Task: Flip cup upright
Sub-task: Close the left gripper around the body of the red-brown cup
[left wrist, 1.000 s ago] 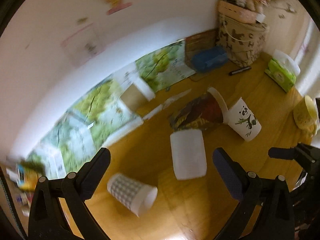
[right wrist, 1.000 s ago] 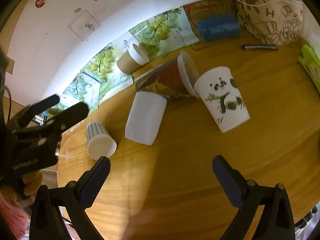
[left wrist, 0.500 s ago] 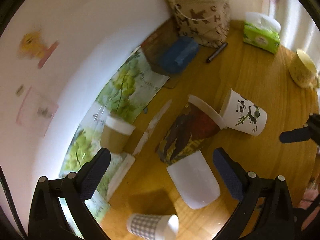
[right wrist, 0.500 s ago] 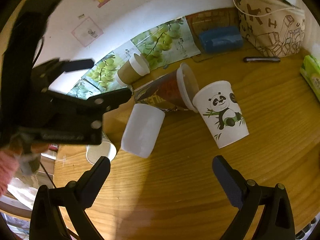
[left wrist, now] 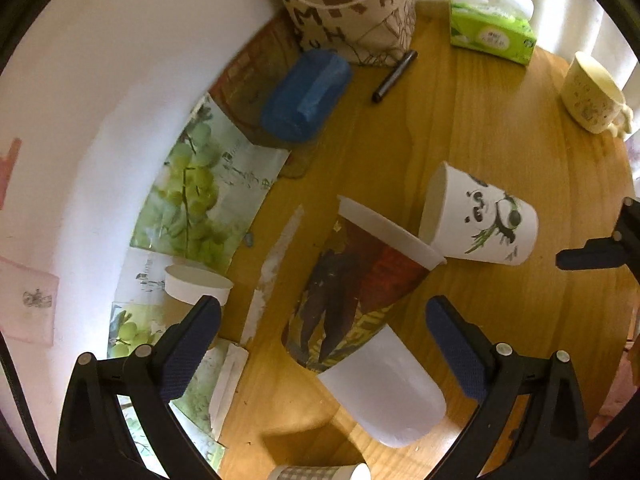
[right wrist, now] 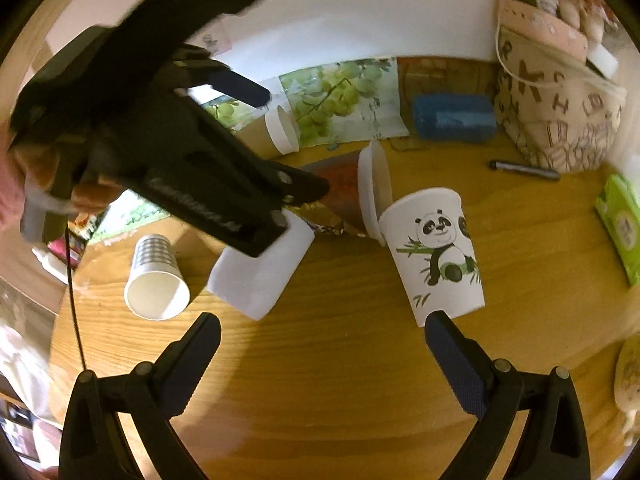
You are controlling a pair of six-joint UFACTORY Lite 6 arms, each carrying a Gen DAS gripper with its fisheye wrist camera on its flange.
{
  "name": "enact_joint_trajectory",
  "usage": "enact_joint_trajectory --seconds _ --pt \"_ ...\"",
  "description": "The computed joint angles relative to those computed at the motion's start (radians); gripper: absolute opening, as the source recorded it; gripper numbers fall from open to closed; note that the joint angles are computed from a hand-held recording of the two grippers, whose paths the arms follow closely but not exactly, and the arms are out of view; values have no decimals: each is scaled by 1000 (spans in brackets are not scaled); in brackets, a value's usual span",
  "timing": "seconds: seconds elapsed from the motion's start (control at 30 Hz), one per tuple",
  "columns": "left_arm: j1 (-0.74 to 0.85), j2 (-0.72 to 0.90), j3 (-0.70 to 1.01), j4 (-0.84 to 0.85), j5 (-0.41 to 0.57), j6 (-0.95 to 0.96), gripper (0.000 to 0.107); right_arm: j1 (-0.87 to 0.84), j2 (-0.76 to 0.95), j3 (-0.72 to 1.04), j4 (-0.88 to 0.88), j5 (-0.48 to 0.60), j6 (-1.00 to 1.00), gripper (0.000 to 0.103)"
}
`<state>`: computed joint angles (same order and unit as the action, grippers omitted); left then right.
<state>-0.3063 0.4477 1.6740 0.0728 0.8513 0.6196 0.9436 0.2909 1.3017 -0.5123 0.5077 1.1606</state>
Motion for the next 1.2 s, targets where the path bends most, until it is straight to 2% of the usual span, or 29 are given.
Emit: enact_joint_trajectory --seconds 0.17,0.27,0.63,1.1,1.2 --pt "0 41 1 10 -8 -2 102 20 6 -48 -173 -34 138 102" --pt "1 66 6 10 -8 -1 102 15 22 -46 -192 -39 149 102" --pt "-8 175 83 15 25 -30 102 12 19 -63 -180 -80 158 102" --pt "-14 368 302 -10 136 -96 102 36 -2 -82 -169 -81 176 102" --pt "-18 411 345 -9 162 -119 97 36 -2 -82 -173 -81 184 102"
